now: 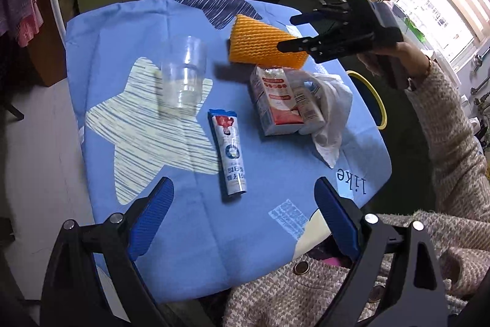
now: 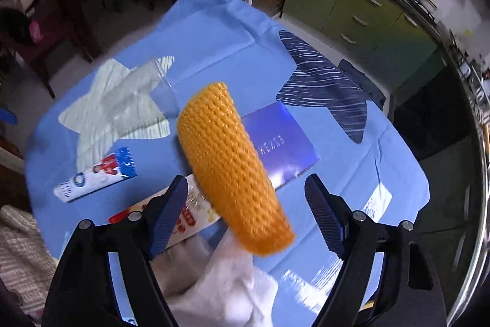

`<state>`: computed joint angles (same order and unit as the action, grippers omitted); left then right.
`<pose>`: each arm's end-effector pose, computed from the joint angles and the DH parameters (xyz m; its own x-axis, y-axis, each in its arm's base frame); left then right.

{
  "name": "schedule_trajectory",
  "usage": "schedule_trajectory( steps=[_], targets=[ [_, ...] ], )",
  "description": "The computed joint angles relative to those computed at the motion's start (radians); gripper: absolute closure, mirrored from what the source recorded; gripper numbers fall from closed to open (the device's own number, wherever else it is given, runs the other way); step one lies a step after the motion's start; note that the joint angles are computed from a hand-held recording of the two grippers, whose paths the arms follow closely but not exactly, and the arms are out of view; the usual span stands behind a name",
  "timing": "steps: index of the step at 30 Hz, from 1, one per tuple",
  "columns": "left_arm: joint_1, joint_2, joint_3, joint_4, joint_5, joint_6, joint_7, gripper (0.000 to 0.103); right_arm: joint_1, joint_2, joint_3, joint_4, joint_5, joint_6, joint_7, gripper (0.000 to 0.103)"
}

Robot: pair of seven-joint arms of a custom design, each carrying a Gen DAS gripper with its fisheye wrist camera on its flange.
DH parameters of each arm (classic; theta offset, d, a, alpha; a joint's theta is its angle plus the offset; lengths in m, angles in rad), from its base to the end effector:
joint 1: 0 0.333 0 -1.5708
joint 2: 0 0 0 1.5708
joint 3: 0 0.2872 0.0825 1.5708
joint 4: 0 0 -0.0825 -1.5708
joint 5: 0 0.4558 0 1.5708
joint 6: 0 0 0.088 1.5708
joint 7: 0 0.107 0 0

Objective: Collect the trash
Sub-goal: 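Grasp the orange foam fruit net with the right gripper, then carry the orange foam net over the bin and open the right gripper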

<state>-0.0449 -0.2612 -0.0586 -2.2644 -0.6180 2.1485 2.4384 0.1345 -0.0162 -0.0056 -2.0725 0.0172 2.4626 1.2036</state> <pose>0.5543 -0.0821 0.4289 -0.6407 -0.7116 0.2883 -0.7508 0.5023 -0.4289 0.6373 0.0826 0.4183 0.4402 -0.8888 0.1276 -0.8085 -0.4541 -0.3743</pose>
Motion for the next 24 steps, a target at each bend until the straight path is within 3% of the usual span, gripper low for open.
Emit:
schedule_trajectory(
  steps=[3, 7, 8, 10, 19, 24],
  targets=[
    [0.002, 0.007, 0.001, 0.005, 0.003, -0.007, 0.0, 0.015, -0.001, 0.017, 0.001, 0.006, -0.008, -0.022, 0.0, 0.047],
    [0.002, 0.015, -0.001, 0.009, 0.003, -0.01, 0.002, 0.015, -0.005, 0.017, 0.001, -0.009, -0.005, -0.043, -0.003, 0.056],
    [0.001, 0.016, -0.002, 0.009, 0.003, -0.01, 0.002, 0.015, -0.005, 0.009, 0.0, -0.022, -0.012, -0.032, 0.005, 0.075],
    [0.0, 0.015, -0.004, 0.007, 0.003, -0.013, 0.004, 0.015, -0.005, -0.015, -0.001, -0.052, -0.026, 0.003, 0.013, 0.087],
    [-0.009, -0.01, -0.01, -0.017, 0.015, 0.002, -0.002, 0.015, 0.017, -0.237, -0.044, -0.21, 0.128, 0.066, -0.017, 0.089],
    [-0.02, -0.034, -0.009, -0.038, 0.012, 0.008, 0.018, 0.014, -0.06, -0.413, -0.073, -0.34, 0.032, 0.077, 0.131, 0.089]
  ],
)
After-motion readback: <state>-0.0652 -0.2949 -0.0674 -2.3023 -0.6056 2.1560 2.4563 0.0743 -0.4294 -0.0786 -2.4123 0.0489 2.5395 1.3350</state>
